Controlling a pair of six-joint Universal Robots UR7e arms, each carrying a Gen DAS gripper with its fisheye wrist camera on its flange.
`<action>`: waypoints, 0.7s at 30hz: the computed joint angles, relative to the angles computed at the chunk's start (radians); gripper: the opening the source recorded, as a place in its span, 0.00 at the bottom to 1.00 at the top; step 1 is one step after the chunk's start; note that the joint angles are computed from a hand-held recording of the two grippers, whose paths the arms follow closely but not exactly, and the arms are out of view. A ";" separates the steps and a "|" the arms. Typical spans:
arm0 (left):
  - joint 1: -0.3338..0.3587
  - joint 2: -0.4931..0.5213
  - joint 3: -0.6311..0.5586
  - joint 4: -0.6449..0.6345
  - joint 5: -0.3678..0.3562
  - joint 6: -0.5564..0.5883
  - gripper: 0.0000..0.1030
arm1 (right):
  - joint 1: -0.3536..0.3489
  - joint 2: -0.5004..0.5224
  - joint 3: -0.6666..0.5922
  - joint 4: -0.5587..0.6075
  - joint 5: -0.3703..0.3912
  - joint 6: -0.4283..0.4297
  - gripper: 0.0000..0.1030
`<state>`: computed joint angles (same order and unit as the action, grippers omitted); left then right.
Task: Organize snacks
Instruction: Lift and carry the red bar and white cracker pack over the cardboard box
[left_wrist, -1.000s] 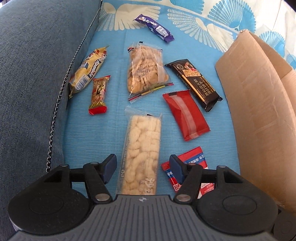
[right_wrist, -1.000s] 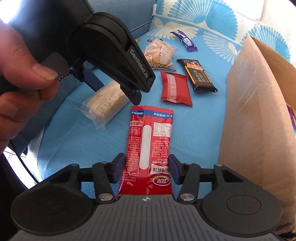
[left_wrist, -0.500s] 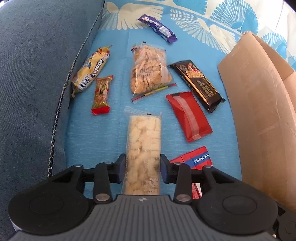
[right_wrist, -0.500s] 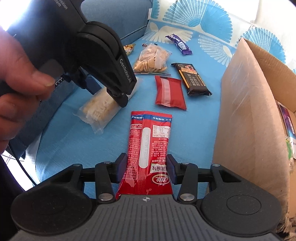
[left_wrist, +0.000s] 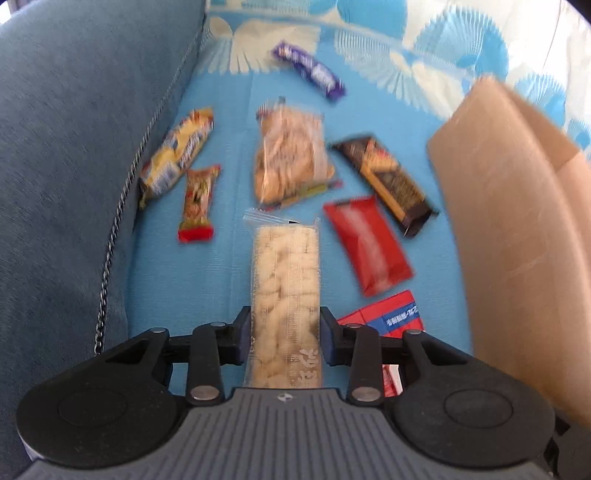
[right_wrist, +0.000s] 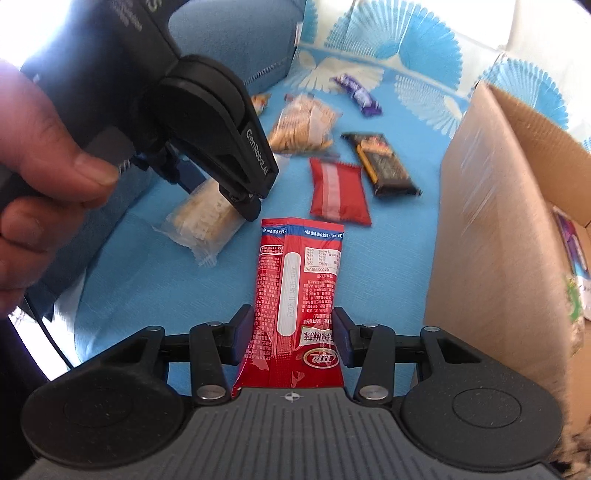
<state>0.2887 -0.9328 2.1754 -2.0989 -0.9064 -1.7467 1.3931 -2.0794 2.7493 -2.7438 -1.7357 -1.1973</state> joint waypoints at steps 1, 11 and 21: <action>-0.012 -0.006 0.003 0.001 0.021 -0.015 0.39 | -0.009 -0.024 0.002 0.011 0.024 -0.009 0.46; -0.157 -0.042 -0.020 0.236 0.225 -0.273 0.39 | -0.154 -0.327 -0.002 0.236 0.302 -0.157 0.46; -0.257 -0.047 -0.081 0.512 0.313 -0.545 0.39 | -0.385 -0.623 -0.068 0.631 0.599 -0.404 0.46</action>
